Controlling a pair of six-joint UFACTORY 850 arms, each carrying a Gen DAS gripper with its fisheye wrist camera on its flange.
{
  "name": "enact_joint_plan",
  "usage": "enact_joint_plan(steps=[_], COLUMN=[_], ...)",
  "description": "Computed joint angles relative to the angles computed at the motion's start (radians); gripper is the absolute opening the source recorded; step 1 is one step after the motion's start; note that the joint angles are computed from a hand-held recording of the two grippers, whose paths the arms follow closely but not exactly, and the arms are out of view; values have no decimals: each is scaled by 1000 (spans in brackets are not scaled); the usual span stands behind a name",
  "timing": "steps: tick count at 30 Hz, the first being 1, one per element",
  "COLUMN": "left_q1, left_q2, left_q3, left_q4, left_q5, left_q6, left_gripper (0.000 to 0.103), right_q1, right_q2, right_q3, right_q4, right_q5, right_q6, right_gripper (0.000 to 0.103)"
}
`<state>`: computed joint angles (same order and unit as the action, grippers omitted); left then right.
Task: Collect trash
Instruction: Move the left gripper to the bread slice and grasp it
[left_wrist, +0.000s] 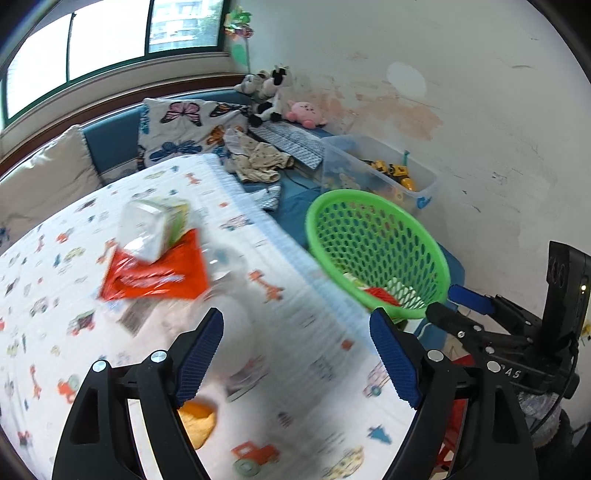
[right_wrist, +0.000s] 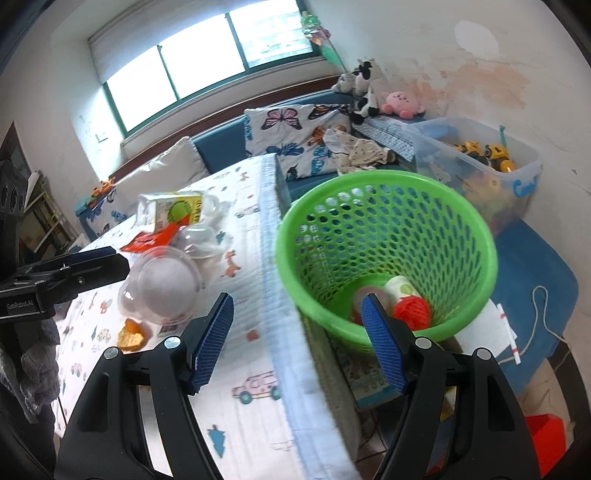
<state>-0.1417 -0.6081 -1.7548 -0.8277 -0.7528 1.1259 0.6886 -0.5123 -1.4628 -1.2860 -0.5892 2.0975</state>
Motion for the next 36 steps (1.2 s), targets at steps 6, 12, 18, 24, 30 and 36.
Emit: enact_joint_plan(steps=[6,12,18,24,30,36], left_q1=[44,94,125,130,117,103], left_q2=[12,5,0,-5,-28,-55], left_q3=[35,46,64,102,110,98], left_q4=[-2,4,23,56,114,145], left_q5=[21,26,31,34,44,64], left_q6=[4,-14,-27,1,-49,-93], left_gripper=[80,80,80,80,80,80], right_q1=[14,23,28,30,31,27], right_q2=[-28,-52,-78,-104,-116,-128], right_q3=[-42,-81,-119,-156,-166,-179], right_q4=[10,28,39,72,96,117], right_q5=[9,15,25,36,48,59], right_q6=[-30,-66,-94,-145,-161,-183], right_gripper=[74,78,83,84,85,85])
